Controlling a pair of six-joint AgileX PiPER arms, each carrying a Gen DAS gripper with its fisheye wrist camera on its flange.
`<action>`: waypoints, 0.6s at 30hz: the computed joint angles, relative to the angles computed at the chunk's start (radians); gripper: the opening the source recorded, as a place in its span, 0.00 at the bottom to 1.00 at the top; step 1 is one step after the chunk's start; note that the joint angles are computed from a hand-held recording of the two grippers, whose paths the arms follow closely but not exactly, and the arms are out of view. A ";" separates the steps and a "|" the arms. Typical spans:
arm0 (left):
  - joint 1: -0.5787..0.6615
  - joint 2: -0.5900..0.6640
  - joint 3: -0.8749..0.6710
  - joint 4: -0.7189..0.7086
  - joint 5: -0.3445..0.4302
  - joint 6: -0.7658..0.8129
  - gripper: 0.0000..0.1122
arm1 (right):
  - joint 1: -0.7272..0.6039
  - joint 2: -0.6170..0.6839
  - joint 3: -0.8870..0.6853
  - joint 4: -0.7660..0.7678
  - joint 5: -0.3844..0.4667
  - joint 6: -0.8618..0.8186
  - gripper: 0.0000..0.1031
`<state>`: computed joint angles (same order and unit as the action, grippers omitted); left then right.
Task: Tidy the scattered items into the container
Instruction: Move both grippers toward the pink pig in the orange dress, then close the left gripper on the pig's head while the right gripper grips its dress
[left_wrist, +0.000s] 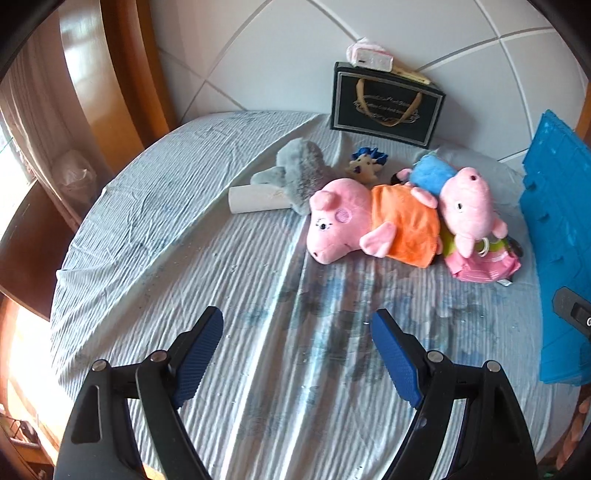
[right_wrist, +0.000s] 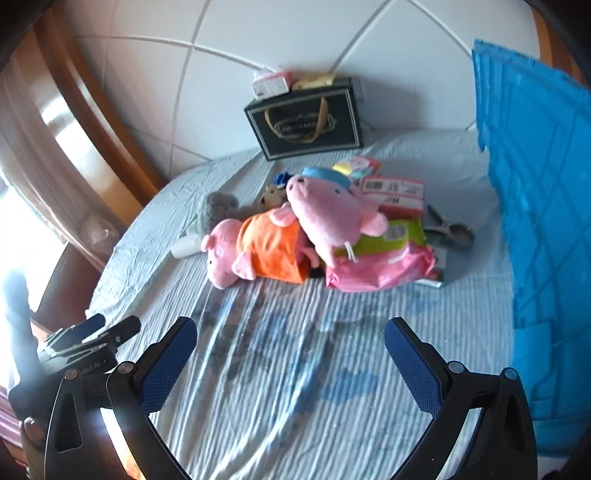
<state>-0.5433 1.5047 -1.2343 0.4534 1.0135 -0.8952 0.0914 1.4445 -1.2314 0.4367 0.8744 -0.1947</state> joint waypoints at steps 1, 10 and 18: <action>0.035 0.004 0.012 -0.013 -0.021 0.023 0.73 | 0.016 0.041 -0.022 -0.004 0.011 0.012 1.00; 0.244 0.207 -0.049 -0.131 -0.286 0.360 0.73 | 0.195 0.289 -0.191 -0.269 -0.061 0.268 0.74; 0.283 0.458 -0.251 -0.372 -0.311 0.660 0.73 | 0.245 0.545 -0.371 -0.309 -0.107 0.380 0.72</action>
<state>-0.2600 1.9628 -1.4852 0.0817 0.7023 -0.2354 0.3362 1.9893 -1.6025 0.1272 0.7672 0.1853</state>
